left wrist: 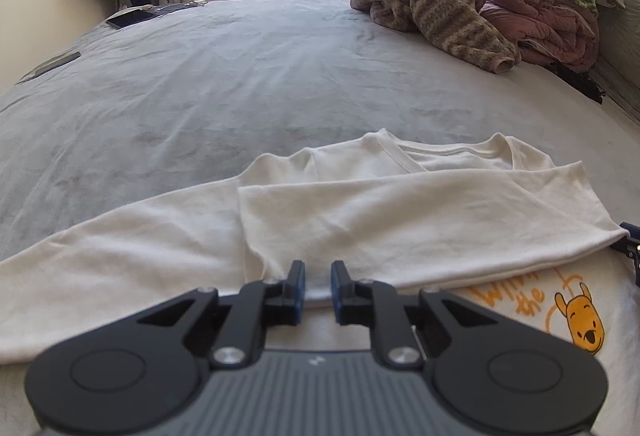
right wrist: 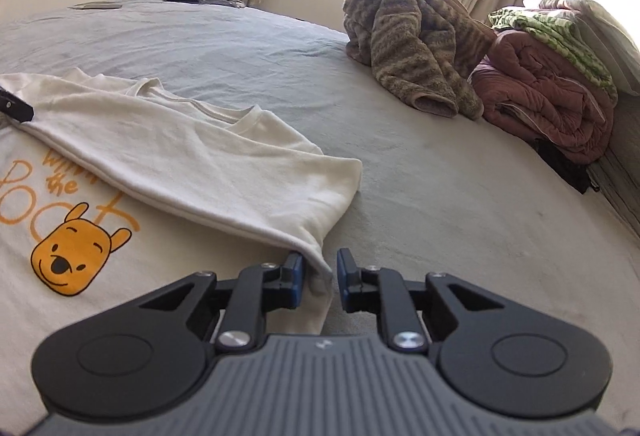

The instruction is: Fold clothes

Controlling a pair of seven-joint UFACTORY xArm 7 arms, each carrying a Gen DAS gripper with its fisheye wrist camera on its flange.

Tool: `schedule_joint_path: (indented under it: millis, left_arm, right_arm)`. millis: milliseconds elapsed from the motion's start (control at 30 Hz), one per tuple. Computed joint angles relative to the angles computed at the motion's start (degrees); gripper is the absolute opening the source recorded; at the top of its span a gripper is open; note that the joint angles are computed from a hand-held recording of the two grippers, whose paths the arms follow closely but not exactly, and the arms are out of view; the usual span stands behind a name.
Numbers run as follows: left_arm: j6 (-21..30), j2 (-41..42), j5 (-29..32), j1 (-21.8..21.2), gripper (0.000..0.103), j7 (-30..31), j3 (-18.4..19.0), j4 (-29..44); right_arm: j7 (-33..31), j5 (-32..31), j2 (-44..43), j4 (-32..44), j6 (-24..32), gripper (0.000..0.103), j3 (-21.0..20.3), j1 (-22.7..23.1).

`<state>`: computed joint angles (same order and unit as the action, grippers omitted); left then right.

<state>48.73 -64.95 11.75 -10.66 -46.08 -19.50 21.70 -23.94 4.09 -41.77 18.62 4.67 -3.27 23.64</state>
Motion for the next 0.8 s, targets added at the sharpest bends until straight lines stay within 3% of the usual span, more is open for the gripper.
schedule_joint_path:
  millis: [100,233,333,400,500,567,600,667,733,800]
  left_arm:
    - [0.68,0.26,0.06,-0.05,0.014,0.05,-0.19,0.57]
    - [0.84,-0.06,-0.36,-0.27,0.015,-0.11,0.26,0.90]
    - [0.85,0.09,-0.40,-0.31,0.015,0.08,0.18,0.85]
    - [0.82,0.30,-0.31,-0.23,0.015,0.08,0.00,0.85]
    - [0.90,0.39,-0.14,-0.21,0.015,0.03,-0.21,0.93]
    - [0.96,0.43,0.01,-0.21,0.015,0.02,-0.35,0.97]
    - [0.95,0.47,0.11,-0.23,0.015,0.09,-0.37,0.94]
    - [0.93,0.54,0.32,-0.25,0.015,0.24,-0.40,0.90]
    - [0.85,0.55,0.39,-0.25,0.015,0.31,-0.25,0.79]
    - [0.80,0.45,0.25,-0.31,0.015,0.36,0.06,0.73]
  right_arm:
    - [5.52,3.56,0.08,1.24,2.67,0.015,0.11,-0.41]
    - [10.69,13.37,-1.11,1.62,2.91,0.011,-8.28,7.43]
    - [11.82,17.43,-1.37,2.64,5.14,0.012,-11.77,10.10]
    - [9.08,14.89,-0.53,2.81,4.68,0.021,-8.66,8.58]
    - [6.56,11.16,0.38,1.90,0.40,0.022,-4.11,7.04]
    - [6.40,8.71,1.44,1.14,-2.46,0.037,-1.68,5.32]
    - [6.59,7.46,1.98,0.70,-3.91,0.038,-0.53,4.30]
    - [8.31,5.81,2.41,-0.11,-6.12,0.037,1.25,2.08]
    - [10.13,4.47,2.37,-0.44,-6.88,0.023,2.10,0.40]
    - [11.17,2.93,2.29,-0.59,-7.16,0.019,2.34,-0.31]
